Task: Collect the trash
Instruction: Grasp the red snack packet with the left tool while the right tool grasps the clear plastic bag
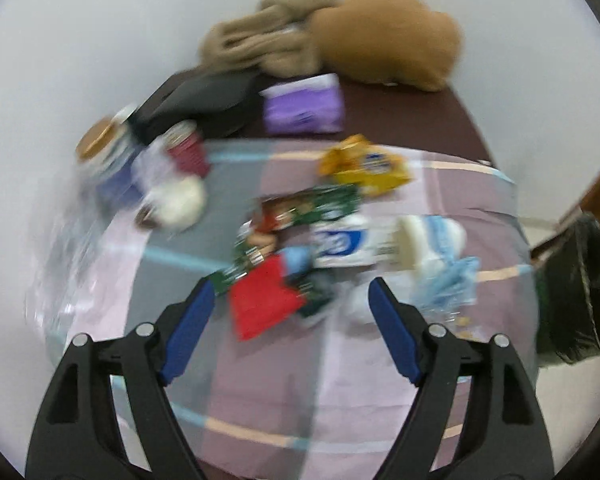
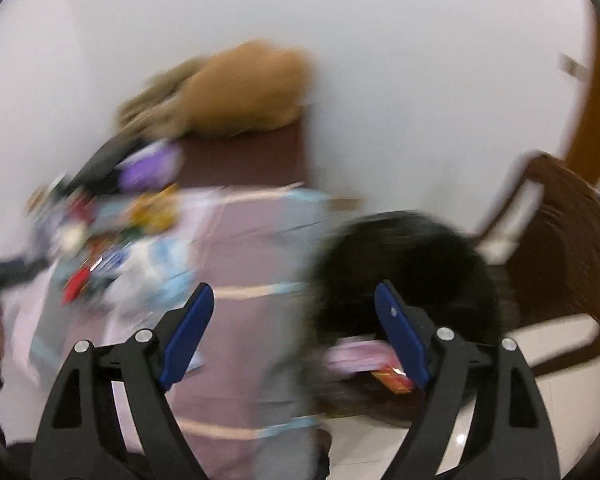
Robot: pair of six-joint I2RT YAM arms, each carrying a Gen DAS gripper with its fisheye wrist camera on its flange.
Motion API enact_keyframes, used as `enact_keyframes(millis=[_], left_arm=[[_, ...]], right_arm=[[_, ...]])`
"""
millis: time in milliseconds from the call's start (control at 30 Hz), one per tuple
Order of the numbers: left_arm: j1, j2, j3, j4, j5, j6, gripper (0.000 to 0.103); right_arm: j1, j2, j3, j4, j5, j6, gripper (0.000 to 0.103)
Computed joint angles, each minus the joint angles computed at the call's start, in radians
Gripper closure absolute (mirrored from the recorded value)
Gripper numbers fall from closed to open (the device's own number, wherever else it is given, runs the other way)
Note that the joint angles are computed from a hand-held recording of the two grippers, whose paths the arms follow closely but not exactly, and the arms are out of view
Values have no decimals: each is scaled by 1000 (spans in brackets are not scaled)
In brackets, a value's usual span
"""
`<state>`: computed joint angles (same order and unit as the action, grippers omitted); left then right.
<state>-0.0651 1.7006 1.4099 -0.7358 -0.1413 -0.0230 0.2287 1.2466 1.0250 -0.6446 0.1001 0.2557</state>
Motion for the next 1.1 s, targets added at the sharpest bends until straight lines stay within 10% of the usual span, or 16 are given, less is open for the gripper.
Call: enact_keyframes(millis=[267,700,767,900,1100], left_arm=[[67,29,-72,-16,-21,71,19],[147,305,146,-12,139,91,9],[149,356,190,-35,153,79,9],[151,403,222,-64,156,80,44],[180,340,130,-35,166,97,60]], right_arm=[[333,586,217,36,67,48,22],[349,805,366,6,114,21,22],[357,798,358,13,110,11,37],[363,781,346,12,101,10,55],[349,741,319,22,54,20,75]])
